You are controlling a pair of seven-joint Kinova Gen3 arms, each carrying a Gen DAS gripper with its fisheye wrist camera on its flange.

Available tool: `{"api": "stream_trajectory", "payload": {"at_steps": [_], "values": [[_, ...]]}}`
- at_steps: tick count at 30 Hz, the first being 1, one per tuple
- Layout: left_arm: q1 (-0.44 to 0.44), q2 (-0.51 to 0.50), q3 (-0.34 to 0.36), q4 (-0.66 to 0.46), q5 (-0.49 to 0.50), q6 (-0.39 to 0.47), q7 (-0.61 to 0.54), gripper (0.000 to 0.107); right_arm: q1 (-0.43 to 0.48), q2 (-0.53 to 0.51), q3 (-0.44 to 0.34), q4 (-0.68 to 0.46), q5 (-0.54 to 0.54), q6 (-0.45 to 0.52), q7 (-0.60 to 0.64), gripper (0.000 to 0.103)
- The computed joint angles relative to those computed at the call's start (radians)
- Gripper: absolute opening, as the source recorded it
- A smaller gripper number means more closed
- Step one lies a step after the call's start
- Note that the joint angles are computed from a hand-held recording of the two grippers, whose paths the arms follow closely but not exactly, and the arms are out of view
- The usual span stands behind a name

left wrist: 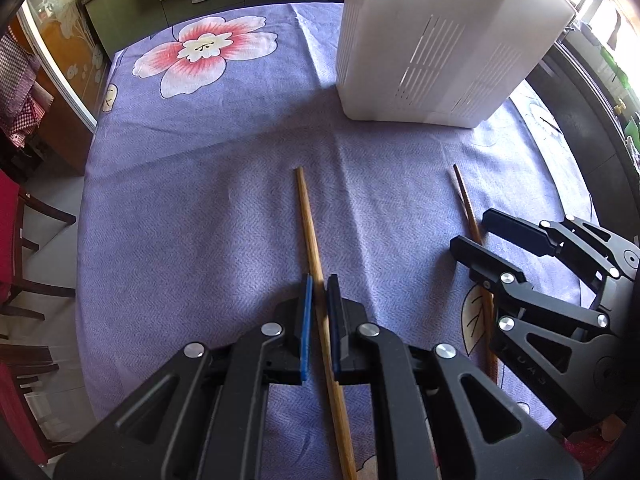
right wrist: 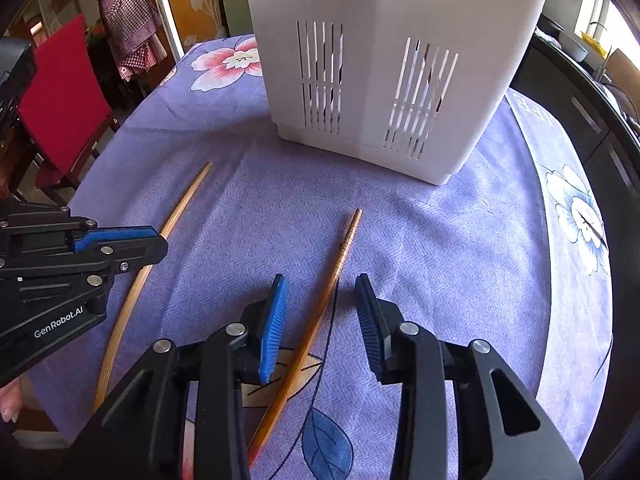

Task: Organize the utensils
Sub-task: 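Lower both grippers to the last chopsticks and close each on one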

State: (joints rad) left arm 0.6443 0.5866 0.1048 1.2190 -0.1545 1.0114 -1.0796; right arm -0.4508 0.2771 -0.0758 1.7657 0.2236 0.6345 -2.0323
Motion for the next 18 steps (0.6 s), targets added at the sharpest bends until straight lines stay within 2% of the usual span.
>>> {"api": "stream_trajectory", "payload": {"at_steps": [3,4,6,9,18], "values": [[0.001,0.0,-0.001,-0.001,-0.001,0.003,0.001,0.008,0.031,-0.002,-0.017,-0.003,-0.041,0.005,0.052,0.031],[-0.002,0.0,0.001,-0.002,0.004,0.004,0.001,0.009,0.034,-0.002,-0.013,-0.005,-0.044,0.011,0.055,0.022],[-0.025,0.001,0.015,-0.006,0.035,0.004,-0.013,0.013,0.06,-0.005,-0.02,-0.003,-0.072,0.009,0.086,0.013],[-0.036,0.009,0.013,-0.027,0.054,0.014,-0.015,0.021,0.045,-0.011,-0.007,0.005,-0.054,0.01,0.08,0.007],[-0.013,0.044,-0.002,-0.09,0.022,0.063,-0.031,0.023,0.104,-0.065,-0.01,0.068,-0.118,-0.041,0.119,0.007]]}}
